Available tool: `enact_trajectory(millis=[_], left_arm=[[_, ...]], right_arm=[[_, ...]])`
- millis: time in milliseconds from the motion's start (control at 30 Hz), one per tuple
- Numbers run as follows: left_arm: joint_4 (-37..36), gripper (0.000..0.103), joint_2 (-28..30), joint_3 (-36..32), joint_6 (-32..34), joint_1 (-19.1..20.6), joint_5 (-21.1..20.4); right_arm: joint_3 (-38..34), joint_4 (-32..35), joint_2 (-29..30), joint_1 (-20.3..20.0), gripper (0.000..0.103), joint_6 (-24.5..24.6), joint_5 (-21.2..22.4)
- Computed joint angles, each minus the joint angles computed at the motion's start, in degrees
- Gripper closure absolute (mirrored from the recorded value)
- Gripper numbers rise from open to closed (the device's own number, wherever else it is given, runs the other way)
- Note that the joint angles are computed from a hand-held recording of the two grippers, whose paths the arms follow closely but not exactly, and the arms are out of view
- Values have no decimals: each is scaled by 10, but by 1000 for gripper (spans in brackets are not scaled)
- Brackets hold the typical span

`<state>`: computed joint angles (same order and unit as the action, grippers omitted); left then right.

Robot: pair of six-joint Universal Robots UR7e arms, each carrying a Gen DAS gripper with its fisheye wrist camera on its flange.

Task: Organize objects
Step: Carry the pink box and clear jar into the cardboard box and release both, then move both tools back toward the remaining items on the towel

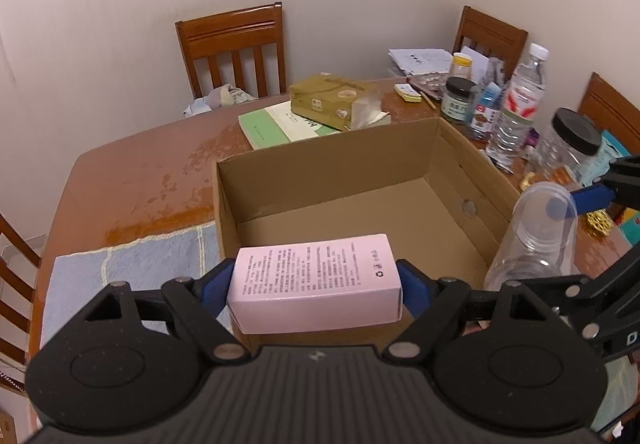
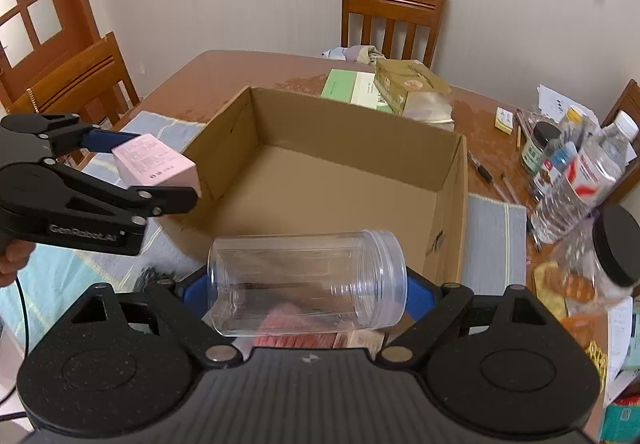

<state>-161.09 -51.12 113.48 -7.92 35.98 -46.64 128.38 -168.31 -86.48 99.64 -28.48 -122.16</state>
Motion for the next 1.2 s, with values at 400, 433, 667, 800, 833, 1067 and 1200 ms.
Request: enact_trajectory(millis=[400,433,667,800,833,1067,1200], left_arm=[[2,2,26,-24,-32,15,28],[3,2,23,-21,-34,14,28],[8,2,3,8,-39,-2,32],[10,2,-12,33,-56,-12,33],[11,2,-16,38,-61,-13,32],[32,2,-50,90,-118,-34,28],[52,2,-70,119,-157,-45,22]], right_arm=[[-43,-42,61,-34,0,-32,1],[-42,-43,61,-35,0,-32,0],[-28,-59,56,-30,0,-35,-5],[-9,-72,47,-26,0,-36,-4],[-3,-76,44,-24,0,-36,-5],[47,-114,26,-10,0,-37,-25],[86,-155,17,-3,0,-40,-35]])
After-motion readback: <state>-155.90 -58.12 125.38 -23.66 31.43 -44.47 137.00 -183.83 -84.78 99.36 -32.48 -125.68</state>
